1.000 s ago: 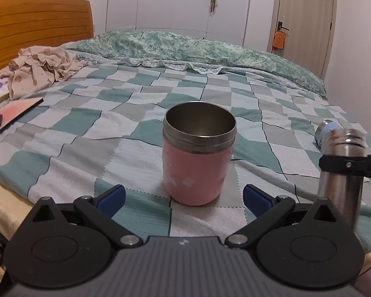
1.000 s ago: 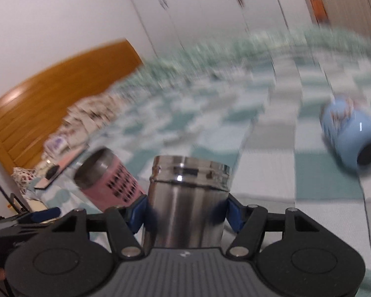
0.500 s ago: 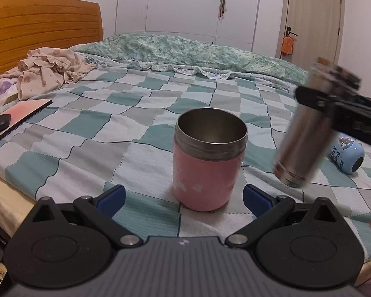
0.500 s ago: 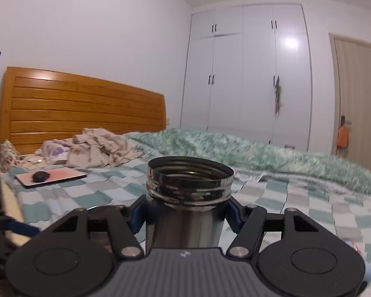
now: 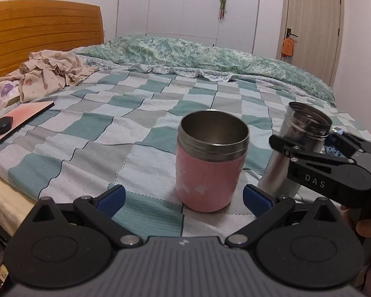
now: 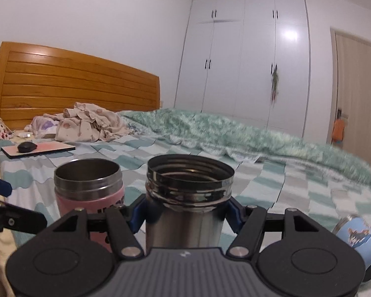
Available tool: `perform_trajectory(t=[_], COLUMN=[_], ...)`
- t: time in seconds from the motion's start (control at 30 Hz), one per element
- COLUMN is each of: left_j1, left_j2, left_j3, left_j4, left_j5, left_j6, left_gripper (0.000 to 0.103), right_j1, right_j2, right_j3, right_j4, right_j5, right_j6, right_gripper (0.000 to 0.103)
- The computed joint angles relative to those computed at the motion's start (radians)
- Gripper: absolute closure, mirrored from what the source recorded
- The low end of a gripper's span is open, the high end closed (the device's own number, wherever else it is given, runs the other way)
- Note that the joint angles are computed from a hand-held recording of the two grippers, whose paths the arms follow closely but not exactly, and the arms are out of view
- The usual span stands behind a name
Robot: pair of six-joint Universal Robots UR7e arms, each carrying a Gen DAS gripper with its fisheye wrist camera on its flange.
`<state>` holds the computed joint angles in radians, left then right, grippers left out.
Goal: Flip cup upright
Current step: 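Lower the upright silver bottle onto the blanket and open the right gripper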
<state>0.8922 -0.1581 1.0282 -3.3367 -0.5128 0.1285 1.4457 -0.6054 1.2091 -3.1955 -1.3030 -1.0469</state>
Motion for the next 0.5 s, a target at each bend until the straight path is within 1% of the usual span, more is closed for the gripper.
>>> perform_trajectory(t=[0.03, 0.07, 0.1, 0.13, 0.2, 0.23, 0.27, 0.3, 0.37, 0.4, 0.5], left_j1=[-0.003, -0.007, -0.012, -0.020, -0.035, -0.044, -0.055, -0.066, -0.086, -0.093, -0.114], left_j2=[0.000, 0.001, 0.002, 0.003, 0.009, 0.014, 0.020, 0.027, 0.035, 0.037, 0.038], left_j3=[0.001, 0.004, 0.006, 0.012, 0.016, 0.017, 0.020, 0.023, 0.035, 0.045, 0.091], left_j4=[-0.010, -0.025, -0.047, -0.087, -0.160, -0.204, -0.258, -0.308, -0.373, -0.388, -0.380], left_j5=[-0.002, -0.005, -0.010, -0.019, -0.036, -0.048, -0.062, -0.075, -0.106, -0.124, -0.180], left_j6=[0.008, 0.020, 0.037, 0.066, 0.122, 0.158, 0.200, 0.241, 0.289, 0.295, 0.256], left_gripper=[0.000, 0.000, 0.000, 0.000, 0.000, 0.000, 0.000, 0.000, 0.000, 0.000, 0.000], right_j1=[0.000, -0.001, -0.005, -0.013, -0.030, -0.037, -0.047, -0.056, -0.081, -0.094, -0.131], right_j2=[-0.009, -0.018, -0.031, -0.051, -0.099, -0.120, -0.154, -0.182, -0.246, -0.277, -0.359], right_j3=[-0.002, 0.004, 0.019, 0.042, 0.097, 0.122, 0.165, 0.199, 0.287, 0.328, 0.434], right_j4=[0.031, 0.033, 0.020, 0.011, -0.014, -0.031, -0.061, -0.081, -0.147, -0.177, -0.241], right_j5=[-0.006, -0.009, 0.002, 0.027, 0.077, 0.091, 0.105, 0.118, 0.151, 0.161, 0.167], right_j6=[0.015, 0.031, 0.046, 0.058, 0.079, 0.087, 0.098, 0.106, 0.123, 0.126, 0.143], right_gripper=[0.033, 0.024, 0.019, 0.012, 0.008, 0.007, 0.003, 0.000, 0.000, 0.000, 0.000])
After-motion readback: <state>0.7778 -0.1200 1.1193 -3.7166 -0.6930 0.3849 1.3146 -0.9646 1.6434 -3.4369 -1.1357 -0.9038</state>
